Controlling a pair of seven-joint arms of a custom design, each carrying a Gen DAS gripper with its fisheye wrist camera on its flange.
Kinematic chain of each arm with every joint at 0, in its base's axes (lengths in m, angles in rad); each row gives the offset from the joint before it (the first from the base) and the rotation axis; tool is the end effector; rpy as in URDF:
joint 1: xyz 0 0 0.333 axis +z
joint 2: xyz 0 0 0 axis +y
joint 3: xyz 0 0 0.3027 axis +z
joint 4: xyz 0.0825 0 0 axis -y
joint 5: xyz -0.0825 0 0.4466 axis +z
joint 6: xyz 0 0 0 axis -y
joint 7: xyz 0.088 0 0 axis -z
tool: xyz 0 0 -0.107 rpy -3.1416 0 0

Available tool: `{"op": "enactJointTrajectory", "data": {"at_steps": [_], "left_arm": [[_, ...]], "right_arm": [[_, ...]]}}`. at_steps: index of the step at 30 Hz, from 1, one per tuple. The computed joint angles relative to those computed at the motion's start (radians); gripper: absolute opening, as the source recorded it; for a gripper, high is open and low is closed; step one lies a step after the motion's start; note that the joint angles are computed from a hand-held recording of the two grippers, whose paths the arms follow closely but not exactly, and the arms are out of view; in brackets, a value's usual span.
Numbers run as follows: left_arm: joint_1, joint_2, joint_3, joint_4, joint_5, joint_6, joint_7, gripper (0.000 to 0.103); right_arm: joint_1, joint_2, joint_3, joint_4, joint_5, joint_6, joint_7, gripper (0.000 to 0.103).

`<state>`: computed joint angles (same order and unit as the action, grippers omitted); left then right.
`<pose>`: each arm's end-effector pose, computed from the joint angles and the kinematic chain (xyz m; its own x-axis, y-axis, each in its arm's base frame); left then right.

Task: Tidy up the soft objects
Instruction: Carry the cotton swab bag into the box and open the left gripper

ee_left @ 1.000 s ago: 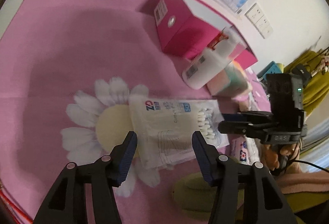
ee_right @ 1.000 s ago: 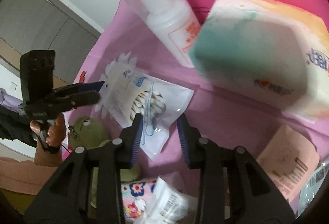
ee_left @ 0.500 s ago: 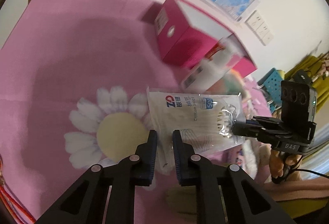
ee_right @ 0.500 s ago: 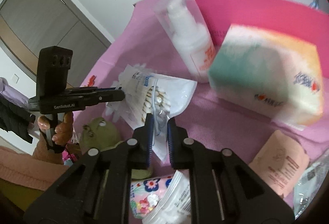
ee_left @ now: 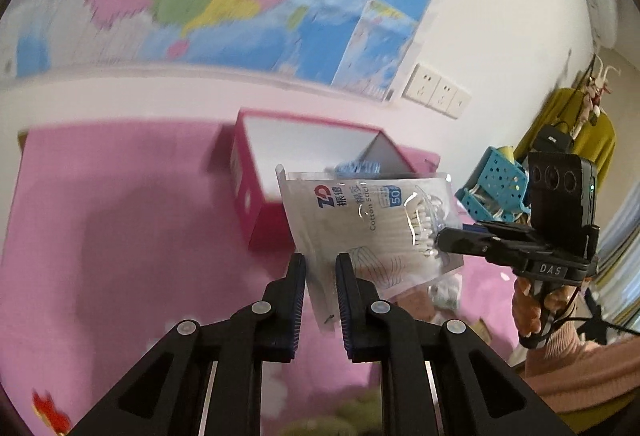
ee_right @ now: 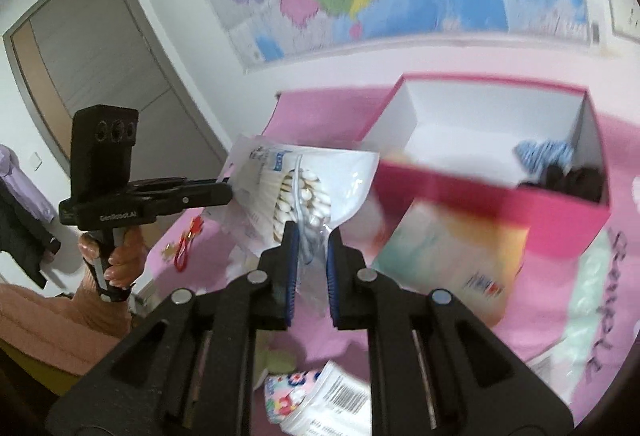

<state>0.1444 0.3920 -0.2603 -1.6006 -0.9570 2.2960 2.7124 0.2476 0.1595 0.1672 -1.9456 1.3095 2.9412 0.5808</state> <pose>0.7474 -0.0823 0.4166 -0.6921 -0.6392 0.3353 -0.6201 0.2889 -0.7294 0.6394 0.2091 0.4142 0.3538 -0.8532 -0.3834 -0.6559 0.0659 -0.7520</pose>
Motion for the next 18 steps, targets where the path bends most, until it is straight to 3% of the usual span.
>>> {"op": "enactJointTrajectory", "data": {"at_steps": [7, 18], "left_arm": [[-0.038, 0.113, -0.029, 0.173, 0.059, 0.024, -0.045, 0.015], [-0.127, 0.374, -0.058, 0.522, 0.319, -0.008, -0.271, 0.015]], "right_arm": [[-0.027, 0.054, -0.008, 0.075, -0.023, 0.057, 0.034, 0.014], [-0.084, 0.209, -0.044, 0.204, -0.365, 0.041, 0.417, 0.015]]}}
